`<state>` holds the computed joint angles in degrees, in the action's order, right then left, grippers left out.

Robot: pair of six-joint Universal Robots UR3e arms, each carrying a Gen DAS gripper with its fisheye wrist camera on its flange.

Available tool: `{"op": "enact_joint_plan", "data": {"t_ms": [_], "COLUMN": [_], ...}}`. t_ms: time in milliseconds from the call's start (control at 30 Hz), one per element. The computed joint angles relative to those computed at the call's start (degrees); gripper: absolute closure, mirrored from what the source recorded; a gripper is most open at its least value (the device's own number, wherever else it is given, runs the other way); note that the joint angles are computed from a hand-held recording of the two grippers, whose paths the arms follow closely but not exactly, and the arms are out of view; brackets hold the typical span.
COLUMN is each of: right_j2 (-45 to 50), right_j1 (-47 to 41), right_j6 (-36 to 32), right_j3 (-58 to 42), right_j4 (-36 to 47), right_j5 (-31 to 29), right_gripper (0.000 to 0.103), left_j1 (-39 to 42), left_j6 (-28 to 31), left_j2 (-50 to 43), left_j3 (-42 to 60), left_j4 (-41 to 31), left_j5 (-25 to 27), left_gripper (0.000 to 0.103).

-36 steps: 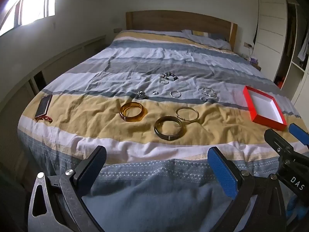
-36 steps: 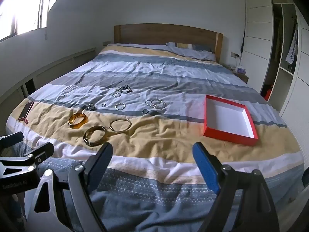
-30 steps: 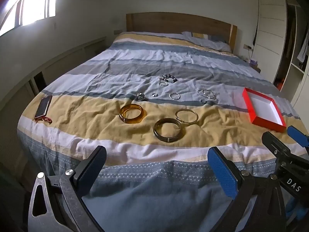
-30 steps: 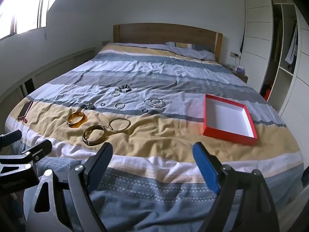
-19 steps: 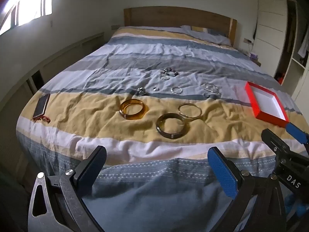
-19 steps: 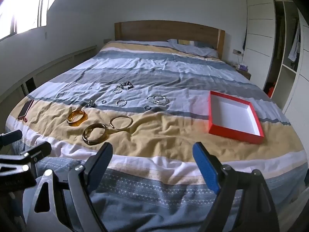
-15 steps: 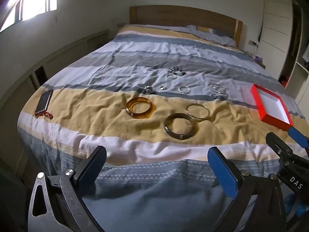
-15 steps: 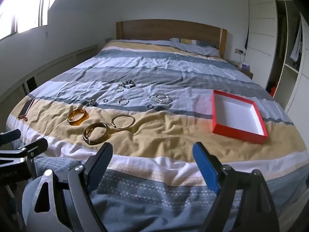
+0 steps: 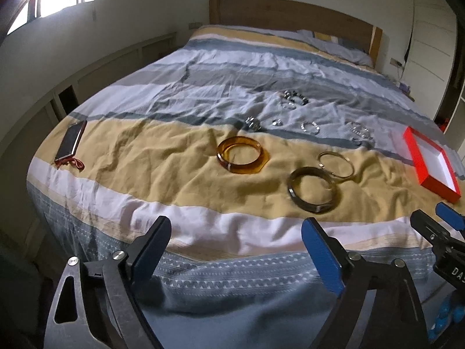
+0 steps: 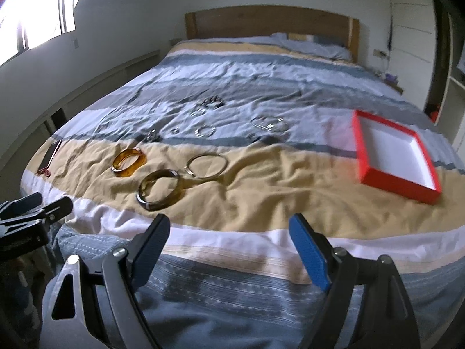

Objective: Organize jewelry
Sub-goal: 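Move both tools toward the amber and dark brown bangles on the duvet, then grasp the amber bangle with the left tool while the right tool grasps the dark brown bangle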

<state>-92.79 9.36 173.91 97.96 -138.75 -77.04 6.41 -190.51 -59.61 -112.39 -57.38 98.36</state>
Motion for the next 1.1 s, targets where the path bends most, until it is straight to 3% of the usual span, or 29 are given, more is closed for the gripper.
{"op": "enact_joint_plan", "data": {"t_ms": [167,233,300,400,533,767,933,1000,1100], "right_j2": [8.1,11.3,14.4,20.8,27.4,35.8,38.9,40.3,40.9], "right_j1": [3.0,3.7,4.4,5.3,6.0,7.0,7.8,8.2,8.7], "right_j6": [0.5,0.8,1.0,1.9,3.5,4.4,3.0,2.2,1.2], "right_j3": [-7.1,-9.9,-12.9,-19.8,-27.6,-36.4,-39.3,-41.2,-42.5], "right_j4": [2.4,3.3,4.2,6.6,9.1,12.8,13.4,14.2,14.5], "right_j5": [1.5,2.2,2.3,3.7,5.3,5.8,5.3,5.2,5.0], "right_gripper": [0.025,0.034,0.054,0.064,0.065,0.065,0.072,0.085,0.093], "left_j1": [9.2,12.2,13.7,15.7,16.2,15.0,13.5,13.5,13.6], "left_j6": [5.4,7.0,7.9,8.2,7.2,6.7,6.0,6.3,6.1], "left_j2": [-2.2,-4.8,-7.9,-15.1,-24.2,-36.1,-39.1,-39.8,-40.1], "left_j3": [-1.5,-1.1,-0.1,3.5,9.2,15.6,16.0,16.3,16.3], "left_j4": [1.5,3.0,4.8,8.0,10.4,10.4,12.8,13.5,14.2], "left_j5": [-6.6,-8.4,-9.0,-10.7,-11.9,-13.2,-11.4,-11.9,-12.8], "left_gripper": [0.024,0.026,0.029,0.033,0.038,0.058,0.06,0.072,0.092]}}
